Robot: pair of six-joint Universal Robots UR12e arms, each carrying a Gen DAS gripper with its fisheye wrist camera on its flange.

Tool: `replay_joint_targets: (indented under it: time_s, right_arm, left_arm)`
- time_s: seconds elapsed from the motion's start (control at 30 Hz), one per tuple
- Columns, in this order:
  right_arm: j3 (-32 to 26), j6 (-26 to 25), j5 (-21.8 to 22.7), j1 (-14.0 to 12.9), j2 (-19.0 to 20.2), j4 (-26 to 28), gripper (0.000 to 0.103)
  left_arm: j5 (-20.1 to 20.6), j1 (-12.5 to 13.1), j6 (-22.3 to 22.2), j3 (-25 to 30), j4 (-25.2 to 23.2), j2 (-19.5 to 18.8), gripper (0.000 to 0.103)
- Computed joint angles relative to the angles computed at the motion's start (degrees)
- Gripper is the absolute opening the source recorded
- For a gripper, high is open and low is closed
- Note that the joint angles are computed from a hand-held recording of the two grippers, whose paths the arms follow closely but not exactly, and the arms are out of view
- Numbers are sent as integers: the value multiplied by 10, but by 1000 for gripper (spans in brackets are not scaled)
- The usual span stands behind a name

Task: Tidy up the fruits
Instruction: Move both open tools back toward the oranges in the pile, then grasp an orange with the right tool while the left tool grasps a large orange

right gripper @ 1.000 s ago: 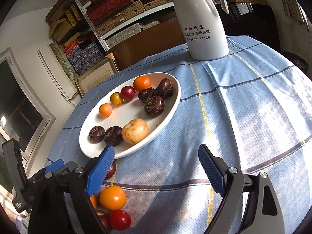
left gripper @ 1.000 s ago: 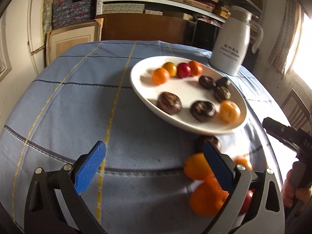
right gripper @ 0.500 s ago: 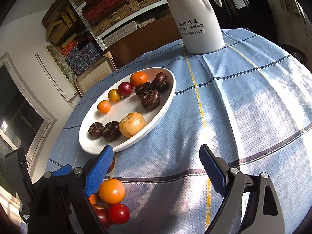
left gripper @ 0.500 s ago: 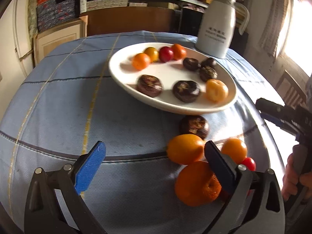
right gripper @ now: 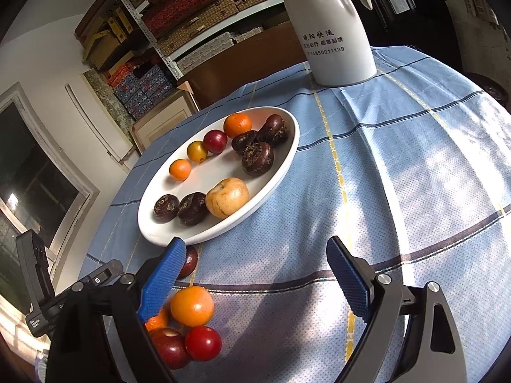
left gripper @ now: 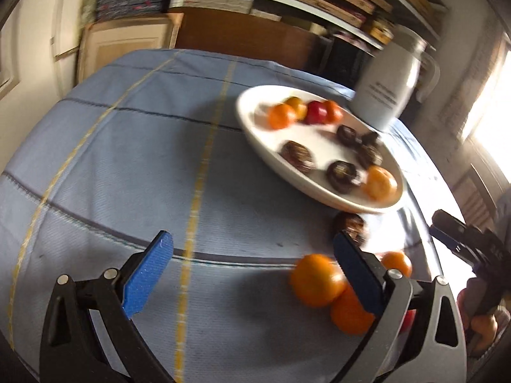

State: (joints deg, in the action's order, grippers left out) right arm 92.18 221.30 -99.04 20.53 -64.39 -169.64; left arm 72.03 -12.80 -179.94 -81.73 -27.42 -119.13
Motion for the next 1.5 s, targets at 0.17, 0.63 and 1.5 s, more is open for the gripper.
replay_joint_targets:
  time_s: [0.17,0.63,1.5]
  right_arm:
    - [-3,-9,6,1,0,10,90]
    - [-12,-71,64,5,6,17,86]
    - [-32,-135,114,14,13,82,37]
  left_arm:
    - [11,-13,56,5,-36,-1,99]
    - [-20,16,-4,-35,-16,23,99]
    - [-60,8,64,-33,-40,23,99]
